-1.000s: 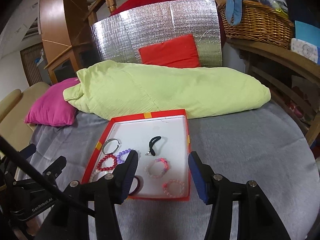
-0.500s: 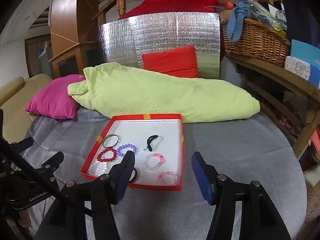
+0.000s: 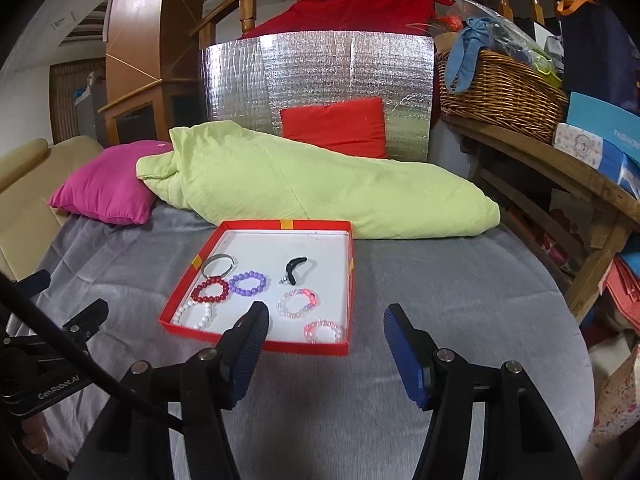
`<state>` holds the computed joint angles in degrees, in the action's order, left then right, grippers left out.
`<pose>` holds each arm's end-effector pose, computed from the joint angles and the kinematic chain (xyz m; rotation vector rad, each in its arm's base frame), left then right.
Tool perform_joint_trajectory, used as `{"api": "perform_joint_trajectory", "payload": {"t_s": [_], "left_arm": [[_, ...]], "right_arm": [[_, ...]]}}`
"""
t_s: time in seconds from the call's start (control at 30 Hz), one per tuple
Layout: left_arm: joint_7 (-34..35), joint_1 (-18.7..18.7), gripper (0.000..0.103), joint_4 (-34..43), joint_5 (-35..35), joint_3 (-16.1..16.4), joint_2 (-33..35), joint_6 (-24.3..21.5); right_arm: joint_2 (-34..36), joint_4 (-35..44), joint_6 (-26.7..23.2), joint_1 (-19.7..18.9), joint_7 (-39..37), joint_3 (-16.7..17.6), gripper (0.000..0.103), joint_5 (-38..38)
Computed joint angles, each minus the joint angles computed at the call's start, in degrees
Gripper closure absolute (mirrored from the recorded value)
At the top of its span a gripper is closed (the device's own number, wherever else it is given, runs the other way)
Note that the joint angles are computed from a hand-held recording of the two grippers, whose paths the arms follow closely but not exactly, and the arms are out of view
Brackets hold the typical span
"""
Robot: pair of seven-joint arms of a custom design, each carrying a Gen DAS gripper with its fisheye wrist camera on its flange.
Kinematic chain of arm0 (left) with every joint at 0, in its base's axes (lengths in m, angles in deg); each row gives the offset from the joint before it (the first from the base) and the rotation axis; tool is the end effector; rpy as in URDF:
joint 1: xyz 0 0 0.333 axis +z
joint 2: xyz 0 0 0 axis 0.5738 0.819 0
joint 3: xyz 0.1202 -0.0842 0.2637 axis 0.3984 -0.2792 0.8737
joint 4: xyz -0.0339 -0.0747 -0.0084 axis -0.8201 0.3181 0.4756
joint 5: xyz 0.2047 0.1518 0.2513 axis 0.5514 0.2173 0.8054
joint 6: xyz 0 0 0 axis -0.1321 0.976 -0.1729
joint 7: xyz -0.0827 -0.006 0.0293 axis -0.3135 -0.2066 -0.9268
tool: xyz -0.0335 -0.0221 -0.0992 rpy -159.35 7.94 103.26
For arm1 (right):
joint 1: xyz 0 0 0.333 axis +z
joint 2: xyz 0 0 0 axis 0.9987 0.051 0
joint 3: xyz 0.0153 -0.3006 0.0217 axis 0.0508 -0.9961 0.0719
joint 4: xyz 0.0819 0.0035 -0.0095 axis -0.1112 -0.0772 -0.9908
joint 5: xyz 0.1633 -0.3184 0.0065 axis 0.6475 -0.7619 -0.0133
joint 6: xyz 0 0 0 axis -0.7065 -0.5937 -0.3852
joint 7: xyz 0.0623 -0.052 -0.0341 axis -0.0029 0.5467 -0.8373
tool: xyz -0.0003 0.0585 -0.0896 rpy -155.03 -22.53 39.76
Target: Organize jewelry
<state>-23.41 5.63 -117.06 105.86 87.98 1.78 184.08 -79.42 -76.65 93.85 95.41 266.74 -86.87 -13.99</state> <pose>0.6418 -0.2947 0.4531 -1.2249 1.9508 -0.7838 0.5702 0.0935 0.4598 -1.3794 1.9387 -1.0242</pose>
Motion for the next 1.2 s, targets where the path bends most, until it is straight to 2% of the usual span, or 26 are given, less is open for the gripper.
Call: {"api": "perform_joint_trajectory", "payload": {"t_s": [0.2,0.3,0.4,0.5,0.57,0.67,1.2], "left_arm": [[-1.1,0.8,0.012,-5.7,-1.1,-0.2,-3.1,3.4],[-3.2,-0.7,0.012,-6.5,-0.6,2.1,-3.0,5.0],[-2.4,-0.3,0.012,-6.4,-1.8,1.7,-2.6,6.1],[-2.5,-2.2,0.012,-6.5,-2.3,4.1,-1.9,7.7],[-0.8,-2.1,0.012,-6.1,-3.5,3.7,-1.5,7.4],[0.1,-3.3,0.012,-5.6,-4.2,4.9,-0.9,6.9],[4.5,-2.9,0.012,-4.6,-7.7,3.9,0.0,5.4]], "right_arm": [[-3.4,-4.1,-2.5,0.5,2.3,1.2,0.035,-2.5],[-4.0,-4.8,-2.7,0.3,3.6,1.9,0.034,-4.0],[-3.2,-4.2,-2.7,0.2,3.2,2.1,0.034,-3.3],[-2.0,-3.3,-2.4,0.2,2.4,2.1,0.034,-1.3],[-1.0,-2.8,-2.0,0.2,0.5,1.9,0.034,1.3],[0.2,-2.1,-2.4,0.7,-1.9,1.6,0.034,3.8],[0.6,-1.4,-5.0,2.0,-0.8,0.8,0.033,1.1]]}}
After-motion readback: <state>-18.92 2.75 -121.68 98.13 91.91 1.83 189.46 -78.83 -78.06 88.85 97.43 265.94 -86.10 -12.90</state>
